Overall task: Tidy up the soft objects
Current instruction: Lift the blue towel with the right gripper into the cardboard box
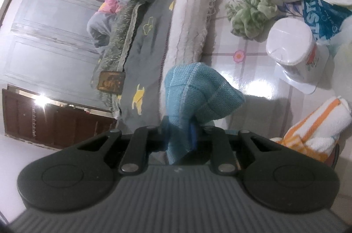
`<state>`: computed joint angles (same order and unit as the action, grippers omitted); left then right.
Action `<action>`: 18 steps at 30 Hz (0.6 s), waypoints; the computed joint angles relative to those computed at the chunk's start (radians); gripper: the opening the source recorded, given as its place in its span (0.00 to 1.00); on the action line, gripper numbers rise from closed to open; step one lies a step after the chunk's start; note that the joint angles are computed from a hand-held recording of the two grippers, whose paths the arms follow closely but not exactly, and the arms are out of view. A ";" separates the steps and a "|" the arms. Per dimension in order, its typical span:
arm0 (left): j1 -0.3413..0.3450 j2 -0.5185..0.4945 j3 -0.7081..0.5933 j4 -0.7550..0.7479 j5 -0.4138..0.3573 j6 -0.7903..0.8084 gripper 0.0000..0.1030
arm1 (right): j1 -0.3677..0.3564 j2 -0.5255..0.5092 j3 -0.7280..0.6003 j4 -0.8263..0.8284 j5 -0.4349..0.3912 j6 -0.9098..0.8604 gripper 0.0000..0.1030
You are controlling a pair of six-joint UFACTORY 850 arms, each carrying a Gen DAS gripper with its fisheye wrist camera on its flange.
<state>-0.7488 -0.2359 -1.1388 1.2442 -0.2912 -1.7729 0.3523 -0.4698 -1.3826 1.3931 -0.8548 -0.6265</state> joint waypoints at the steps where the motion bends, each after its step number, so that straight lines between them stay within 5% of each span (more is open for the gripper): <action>1: -0.004 0.005 0.003 0.001 -0.002 -0.001 0.53 | -0.004 0.007 0.009 0.010 -0.006 -0.010 0.16; 11: -0.062 0.003 -0.070 0.000 -0.068 0.082 0.52 | -0.067 0.126 0.113 0.122 -0.024 -0.162 0.16; 18: -0.098 -0.122 -0.278 -0.042 -0.023 0.269 0.52 | -0.187 0.270 0.231 0.198 0.015 -0.279 0.16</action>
